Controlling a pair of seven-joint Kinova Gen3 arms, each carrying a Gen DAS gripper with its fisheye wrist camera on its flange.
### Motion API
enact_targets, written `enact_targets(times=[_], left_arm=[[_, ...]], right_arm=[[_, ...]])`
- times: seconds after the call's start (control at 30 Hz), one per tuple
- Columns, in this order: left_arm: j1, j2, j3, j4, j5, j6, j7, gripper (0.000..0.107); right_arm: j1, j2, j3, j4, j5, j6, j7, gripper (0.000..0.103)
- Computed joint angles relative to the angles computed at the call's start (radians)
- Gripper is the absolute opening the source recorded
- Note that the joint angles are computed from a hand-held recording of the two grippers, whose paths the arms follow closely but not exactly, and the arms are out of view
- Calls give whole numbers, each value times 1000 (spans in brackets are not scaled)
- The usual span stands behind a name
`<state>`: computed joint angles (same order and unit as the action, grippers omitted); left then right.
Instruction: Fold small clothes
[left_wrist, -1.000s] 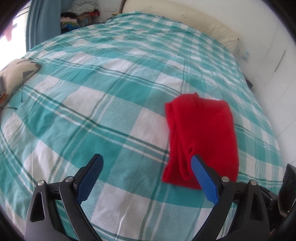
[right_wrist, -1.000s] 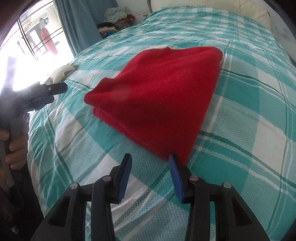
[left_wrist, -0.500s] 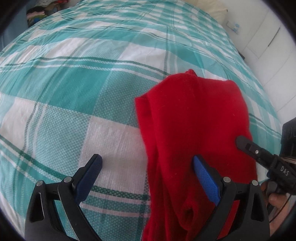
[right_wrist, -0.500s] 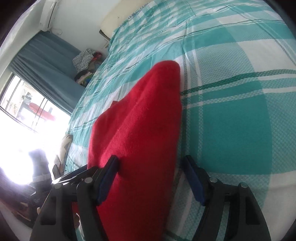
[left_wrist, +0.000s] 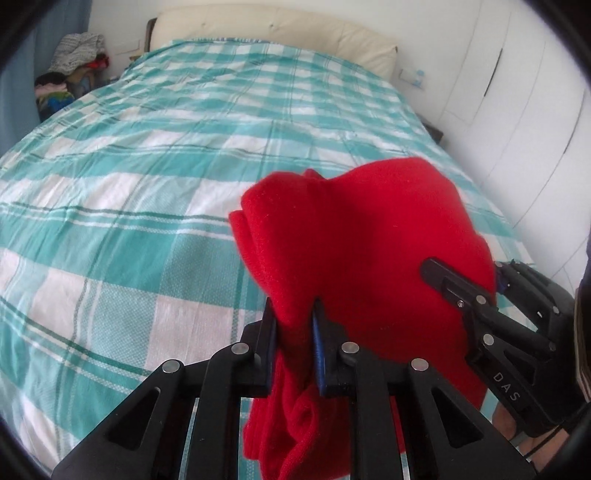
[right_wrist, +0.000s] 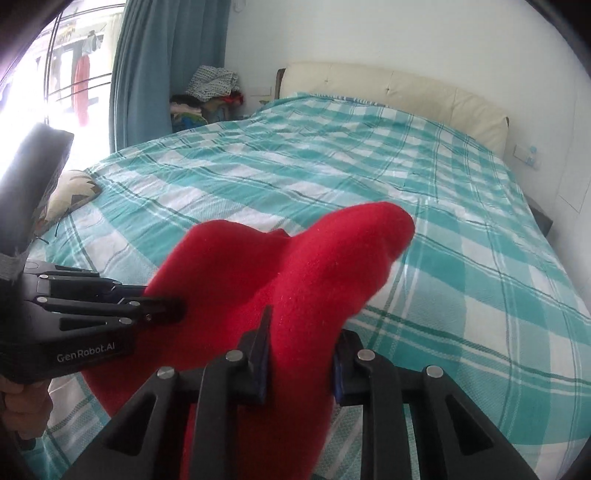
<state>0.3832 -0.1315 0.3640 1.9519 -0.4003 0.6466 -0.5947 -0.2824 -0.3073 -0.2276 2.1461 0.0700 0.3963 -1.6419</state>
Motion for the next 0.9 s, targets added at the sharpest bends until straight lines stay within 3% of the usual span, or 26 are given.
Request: enact_targets(times=[0.1, 0.13, 0.17, 0.2, 0.23, 0.27, 0.3, 0.4, 0.47, 0.57, 0.67, 0.77, 0.9], left_arm=[[91, 42, -33, -40, -93, 8, 105, 25], [110, 76, -25, -55, -134, 30, 146, 41], [116, 114, 1, -72, -174, 68, 187, 67], [105, 144, 46, -78, -215, 109, 227, 77], [112, 162, 72, -74, -256, 150, 268, 83], [137, 177, 84, -67, -296, 190, 309, 83], [180, 195, 78, -65, -337, 231, 344, 83], [290, 210, 81, -55, -459, 353, 439, 84], [383, 197, 70, -48, -537, 434, 520, 101], [510, 172, 76, -50, -607, 556, 642, 102], [548, 171, 144, -85, -592, 659, 686, 102], [665, 206, 138, -114, -573, 781, 744, 103], [727, 215, 152, -109, -530, 819, 805, 103]], right_arm=[[-59, -19, 139, -61, -122, 84, 113, 25], [-67, -18, 185, -76, -162, 113, 147, 25], [-70, -9, 232, -90, -203, 143, 179, 28], [-68, 9, 278, -104, -244, 183, 214, 31], [-62, 23, 324, -106, -275, 215, 245, 43], [-42, 29, 357, -97, -291, 233, 267, 61], [-11, 25, 370, -76, -290, 237, 274, 67], [62, -20, 387, -14, -238, 252, 266, 70], [100, -62, 388, 20, -205, 272, 259, 82], [48, -178, 419, 61, -117, 321, 192, 88], [97, -317, 362, 82, -138, 405, 230, 96], [214, -456, 294, 94, -234, 492, 336, 100], [202, -587, 249, 121, -234, 558, 276, 100]])
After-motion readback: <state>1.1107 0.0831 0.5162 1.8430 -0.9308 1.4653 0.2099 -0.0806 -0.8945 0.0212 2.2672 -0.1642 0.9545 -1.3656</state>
